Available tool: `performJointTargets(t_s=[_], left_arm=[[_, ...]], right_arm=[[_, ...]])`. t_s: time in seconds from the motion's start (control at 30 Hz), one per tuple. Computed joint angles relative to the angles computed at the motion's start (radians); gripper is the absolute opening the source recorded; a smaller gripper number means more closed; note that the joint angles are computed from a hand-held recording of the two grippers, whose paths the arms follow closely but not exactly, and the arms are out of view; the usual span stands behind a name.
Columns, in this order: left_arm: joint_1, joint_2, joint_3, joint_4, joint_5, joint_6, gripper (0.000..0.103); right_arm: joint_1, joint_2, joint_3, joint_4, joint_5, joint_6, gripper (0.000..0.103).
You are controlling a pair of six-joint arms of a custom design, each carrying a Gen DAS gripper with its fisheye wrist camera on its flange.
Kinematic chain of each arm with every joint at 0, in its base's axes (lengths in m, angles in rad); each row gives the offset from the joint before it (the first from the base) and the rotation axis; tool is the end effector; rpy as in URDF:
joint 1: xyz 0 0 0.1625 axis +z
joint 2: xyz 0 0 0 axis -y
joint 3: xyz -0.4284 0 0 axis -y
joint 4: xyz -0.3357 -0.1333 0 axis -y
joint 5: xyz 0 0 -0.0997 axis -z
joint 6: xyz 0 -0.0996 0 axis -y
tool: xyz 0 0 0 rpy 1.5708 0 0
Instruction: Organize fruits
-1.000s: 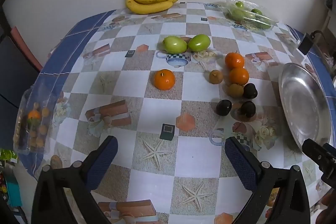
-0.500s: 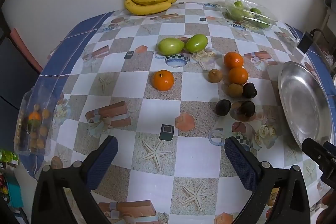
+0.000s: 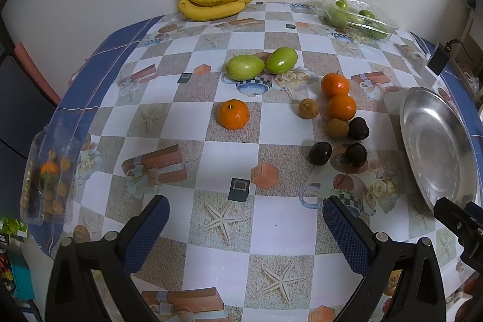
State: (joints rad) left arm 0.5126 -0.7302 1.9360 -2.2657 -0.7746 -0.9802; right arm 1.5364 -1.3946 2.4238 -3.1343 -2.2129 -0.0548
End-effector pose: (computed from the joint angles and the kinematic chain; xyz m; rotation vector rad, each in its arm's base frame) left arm -0.3284 -0.4195 0.0251 0.3364 2.2502 -0.5005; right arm 0.0607 -0.3769 0.2787 -0.1949 -2.4133 0.6235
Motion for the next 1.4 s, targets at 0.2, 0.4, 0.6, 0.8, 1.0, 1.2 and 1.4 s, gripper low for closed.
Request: performJointTargets(t_s=[0.2, 0.4, 0.6, 0.8, 1.0, 1.2, 1.4], left_arm=[[0.000, 0.001, 0.000, 0.000, 0.000, -0.001, 0.103], [0.005, 0.002, 0.001, -0.004, -0.004, -0.001, 0.103], [0.007, 0.002, -0.001, 0.000, -0.006, -0.003, 0.103], [0.007, 0.002, -0.001, 0.001, -0.007, -0.003, 0.103], [0.008, 0.002, 0.000, 0.000, -0.009, -0.004, 0.103], [0.008, 0.002, 0.000, 0.000, -0.009, -0.004, 0.103], [0.008, 0.002, 0.000, 0.000, -0.009, -0.004, 0.103]], right_arm=[[-0.001, 0.000, 0.001, -0.002, 0.000, -0.003, 0.103], [0.000, 0.004, 0.001, -0.005, -0.002, -0.003, 0.103], [0.000, 0.006, 0.002, -0.009, -0.002, -0.004, 0.103], [-0.002, 0.008, 0.002, -0.011, -0.002, -0.004, 0.103], [-0.001, 0.009, 0.002, -0.012, -0.003, -0.005, 0.103], [-0.001, 0.012, 0.005, -0.017, -0.004, -0.004, 0.103], [-0.002, 0.012, 0.008, -0.022, -0.003, -0.005, 0.103]])
